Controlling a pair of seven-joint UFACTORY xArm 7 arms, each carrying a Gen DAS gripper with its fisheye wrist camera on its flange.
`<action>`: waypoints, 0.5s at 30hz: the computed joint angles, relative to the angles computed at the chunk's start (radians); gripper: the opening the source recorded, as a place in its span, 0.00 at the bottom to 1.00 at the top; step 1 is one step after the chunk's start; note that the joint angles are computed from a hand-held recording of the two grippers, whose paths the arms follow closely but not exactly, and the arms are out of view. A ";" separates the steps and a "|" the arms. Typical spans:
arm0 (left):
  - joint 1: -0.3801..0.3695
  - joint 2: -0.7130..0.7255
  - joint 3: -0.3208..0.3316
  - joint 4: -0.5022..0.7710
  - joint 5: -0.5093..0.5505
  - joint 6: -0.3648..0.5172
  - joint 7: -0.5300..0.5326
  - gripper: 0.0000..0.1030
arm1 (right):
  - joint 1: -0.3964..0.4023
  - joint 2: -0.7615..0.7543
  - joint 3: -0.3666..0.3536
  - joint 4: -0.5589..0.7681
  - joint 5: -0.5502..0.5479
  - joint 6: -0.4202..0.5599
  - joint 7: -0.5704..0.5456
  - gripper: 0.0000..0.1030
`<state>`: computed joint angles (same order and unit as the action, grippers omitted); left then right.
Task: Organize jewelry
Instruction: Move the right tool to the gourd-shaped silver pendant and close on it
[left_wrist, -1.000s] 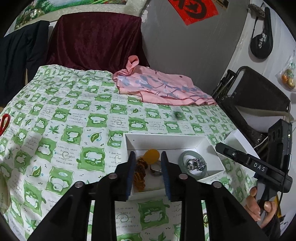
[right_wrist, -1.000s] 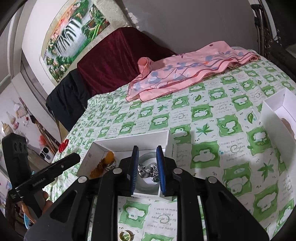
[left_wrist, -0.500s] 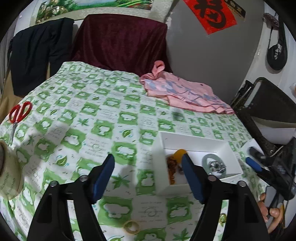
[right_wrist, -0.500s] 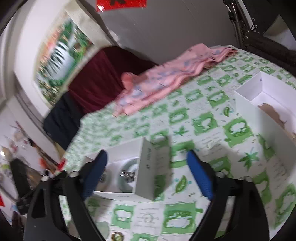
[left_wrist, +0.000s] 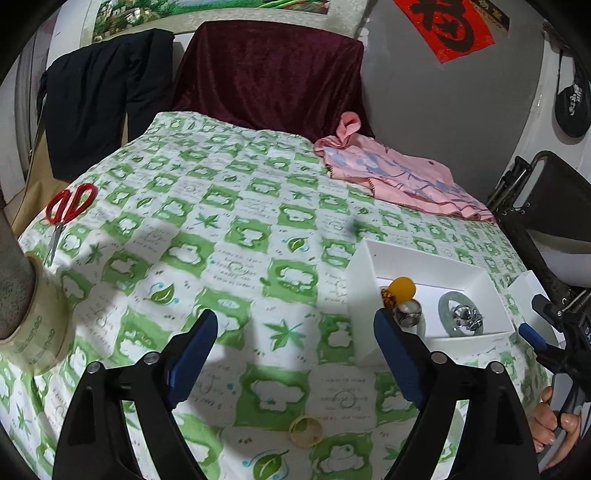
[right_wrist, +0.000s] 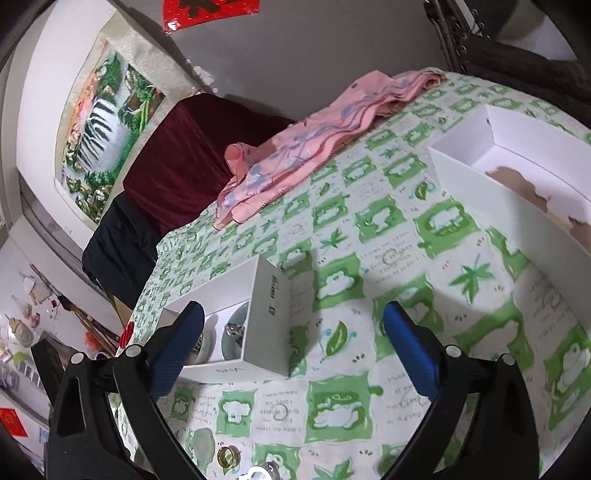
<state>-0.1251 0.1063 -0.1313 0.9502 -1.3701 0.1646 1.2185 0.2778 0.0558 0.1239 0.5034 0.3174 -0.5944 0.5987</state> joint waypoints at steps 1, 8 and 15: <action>0.001 -0.002 0.002 -0.006 0.008 -0.001 -0.008 0.85 | 0.001 -0.002 0.001 -0.003 0.003 0.000 0.001 0.90; 0.005 -0.013 0.008 -0.040 0.078 -0.010 -0.080 0.86 | 0.019 -0.022 0.015 -0.027 0.035 0.008 -0.018 0.90; 0.013 -0.041 0.016 -0.078 0.086 0.003 -0.095 0.86 | 0.070 -0.042 0.050 -0.036 0.164 0.017 -0.141 0.90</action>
